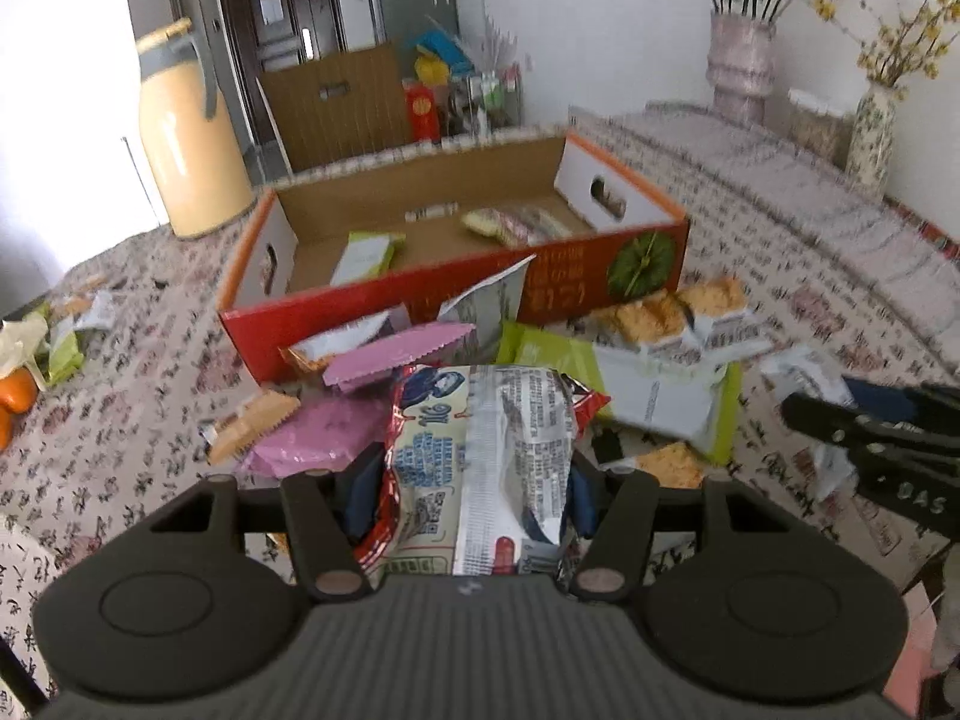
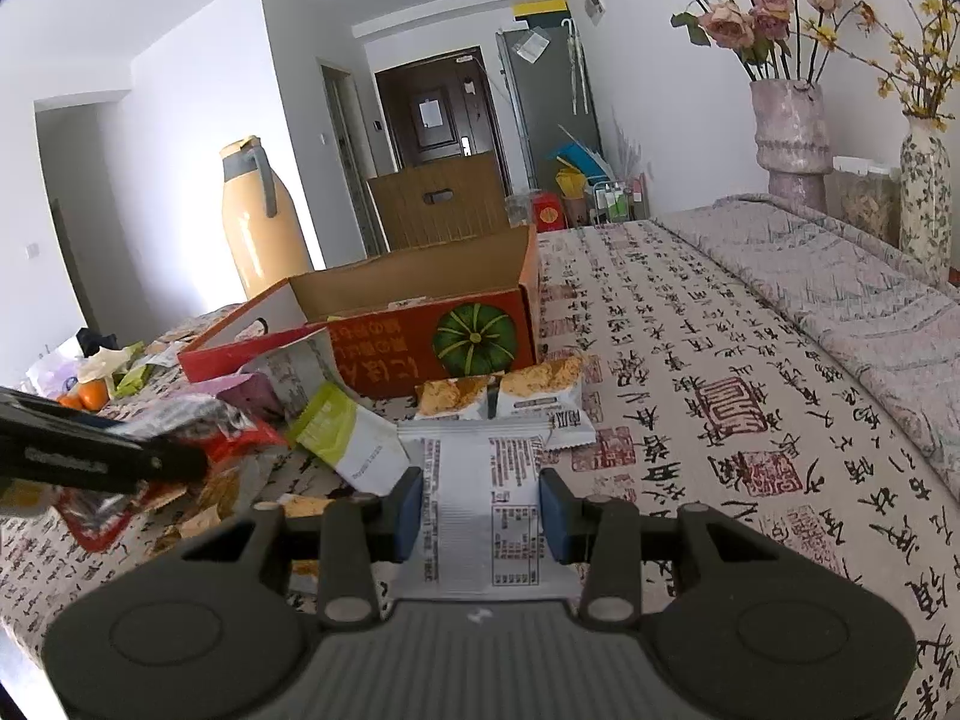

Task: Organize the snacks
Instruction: 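Carry both held snacks over into the cardboard box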

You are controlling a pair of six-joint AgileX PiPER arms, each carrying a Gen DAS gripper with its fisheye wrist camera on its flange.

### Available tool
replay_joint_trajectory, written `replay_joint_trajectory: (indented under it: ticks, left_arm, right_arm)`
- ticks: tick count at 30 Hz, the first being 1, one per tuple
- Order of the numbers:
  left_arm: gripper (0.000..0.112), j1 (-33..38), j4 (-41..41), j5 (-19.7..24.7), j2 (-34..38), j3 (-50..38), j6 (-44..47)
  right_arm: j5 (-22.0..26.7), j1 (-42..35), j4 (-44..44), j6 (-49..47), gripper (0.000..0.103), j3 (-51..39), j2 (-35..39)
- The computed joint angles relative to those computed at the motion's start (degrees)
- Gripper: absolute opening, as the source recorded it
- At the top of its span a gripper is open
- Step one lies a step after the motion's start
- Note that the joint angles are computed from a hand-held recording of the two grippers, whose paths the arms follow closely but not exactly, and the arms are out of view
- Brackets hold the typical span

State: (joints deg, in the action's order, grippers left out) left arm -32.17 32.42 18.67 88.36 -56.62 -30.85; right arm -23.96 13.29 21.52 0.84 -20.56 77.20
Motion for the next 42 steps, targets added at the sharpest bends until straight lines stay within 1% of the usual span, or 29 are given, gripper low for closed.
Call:
replay_joint_trajectory:
  ticks: [2, 4, 7, 8, 12, 16, 22, 27, 32, 42]
  left_arm:
    - [0.06, 0.3, 0.0, -1.6, -1.6, 0.9, -0.4]
    - [0.06, 0.4, 1.7, -3.0, -3.0, 1.7, -2.5]
    - [0.06, 1.2, 1.1, -5.1, -4.6, 2.2, -2.6]
    - [0.06, 1.3, 1.8, -5.6, -4.8, 2.2, -3.5]
    - [0.06, 2.6, -0.2, -7.0, -4.5, 1.0, -2.3]
    - [0.06, 4.0, -4.4, -7.9, -3.0, -1.1, 1.1]
    - [0.06, 6.4, -13.5, -9.6, -0.1, -5.1, 9.1]
    - [0.06, 8.2, -21.2, -9.5, 3.4, -9.8, 16.2]
    - [0.06, 9.4, -24.6, -8.7, 7.8, -15.7, 19.5]
    - [0.06, 11.2, -26.1, -5.4, 18.2, -29.9, 19.9]
  right_arm:
    - [0.1, 0.4, 1.3, -1.3, 0.039, -0.5, -0.1]
    - [0.2, 1.0, 2.8, -2.8, 0.039, -1.1, -0.1]
    - [0.4, 1.8, 4.9, -5.0, 0.039, -2.2, 0.0]
    - [0.5, 2.0, 5.5, -5.7, 0.039, -2.7, 0.1]
    - [0.9, 2.8, 8.1, -8.8, 0.039, -5.1, 1.0]
    - [1.6, 2.9, 9.9, -11.5, 0.039, -8.3, 2.5]
    - [3.2, 2.0, 12.4, -15.7, 0.039, -14.4, 5.6]
    - [4.4, 1.5, 15.2, -20.3, 0.039, -20.4, 9.4]
    - [5.9, 0.5, 17.0, -24.1, 0.039, -26.8, 13.5]
    - [9.3, -0.8, 25.6, -35.1, 0.039, -41.3, 22.7]
